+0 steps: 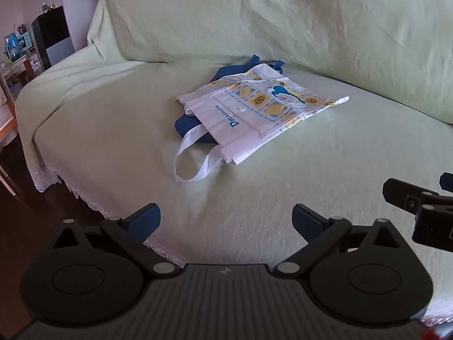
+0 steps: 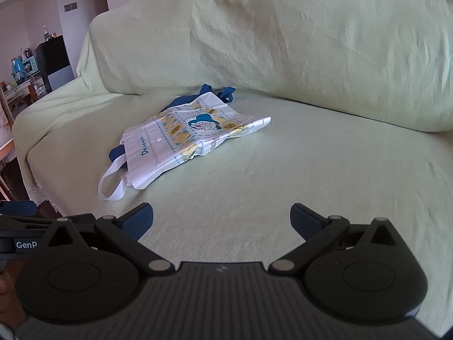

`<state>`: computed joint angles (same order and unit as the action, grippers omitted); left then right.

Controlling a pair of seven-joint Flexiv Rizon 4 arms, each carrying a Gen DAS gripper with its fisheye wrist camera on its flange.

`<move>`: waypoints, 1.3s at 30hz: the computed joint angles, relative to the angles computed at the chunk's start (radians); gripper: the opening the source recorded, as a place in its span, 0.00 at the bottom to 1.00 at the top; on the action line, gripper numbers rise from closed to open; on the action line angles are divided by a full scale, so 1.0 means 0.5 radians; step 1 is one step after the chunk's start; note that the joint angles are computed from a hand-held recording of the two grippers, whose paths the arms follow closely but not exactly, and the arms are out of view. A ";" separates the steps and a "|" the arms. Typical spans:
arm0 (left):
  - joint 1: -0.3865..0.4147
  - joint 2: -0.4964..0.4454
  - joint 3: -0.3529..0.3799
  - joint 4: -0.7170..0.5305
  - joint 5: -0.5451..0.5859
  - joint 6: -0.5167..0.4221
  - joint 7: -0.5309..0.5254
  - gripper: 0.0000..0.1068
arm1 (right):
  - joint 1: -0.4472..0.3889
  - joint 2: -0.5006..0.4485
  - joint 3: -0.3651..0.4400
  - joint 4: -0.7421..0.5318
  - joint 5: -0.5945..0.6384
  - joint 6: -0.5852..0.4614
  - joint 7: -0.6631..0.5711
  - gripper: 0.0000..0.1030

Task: Fold shopping bag
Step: 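Move both tools toward the white Doraemon bag on the sofa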

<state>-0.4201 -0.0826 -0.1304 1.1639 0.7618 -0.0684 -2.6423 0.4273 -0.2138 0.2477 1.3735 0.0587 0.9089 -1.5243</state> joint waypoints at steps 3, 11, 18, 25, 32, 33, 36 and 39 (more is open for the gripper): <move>0.009 0.016 0.008 0.031 -0.006 0.019 -0.002 0.94 | 0.029 0.032 0.003 0.060 -0.043 0.023 0.061 0.99; 0.027 0.033 -0.004 0.077 -0.038 0.018 -0.012 0.94 | 0.006 -0.003 0.014 -0.025 0.037 -0.143 -0.037 0.99; 0.090 0.096 0.008 0.209 -0.150 0.099 -0.023 0.95 | -0.001 -0.083 0.008 -0.117 0.067 -0.291 -0.170 0.99; 0.242 0.225 0.059 0.473 -0.390 0.394 -0.115 0.95 | 0.048 -0.078 -0.021 0.082 -0.138 0.144 -0.261 0.99; 0.359 0.204 0.037 0.545 -0.406 0.515 0.108 0.95 | 0.100 -0.212 -0.043 0.117 -0.438 0.433 -0.489 0.99; 0.362 0.184 0.031 0.533 -0.377 0.515 0.153 0.94 | 0.112 -0.232 -0.054 0.129 -0.488 0.477 -0.505 0.99; 0.359 0.113 0.034 0.502 -0.278 0.565 0.303 0.94 | 0.136 -0.308 -0.085 0.149 -0.634 0.621 -0.586 0.99; 0.341 0.043 0.056 0.469 -0.177 0.628 0.426 0.92 | 0.138 -0.431 -0.073 0.067 -0.692 0.725 -0.692 0.99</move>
<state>-0.2496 -0.0611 -0.1025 1.3986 0.6732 0.2457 -2.4293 0.4961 -0.4293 0.2114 1.4069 -0.2872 1.2715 -1.8705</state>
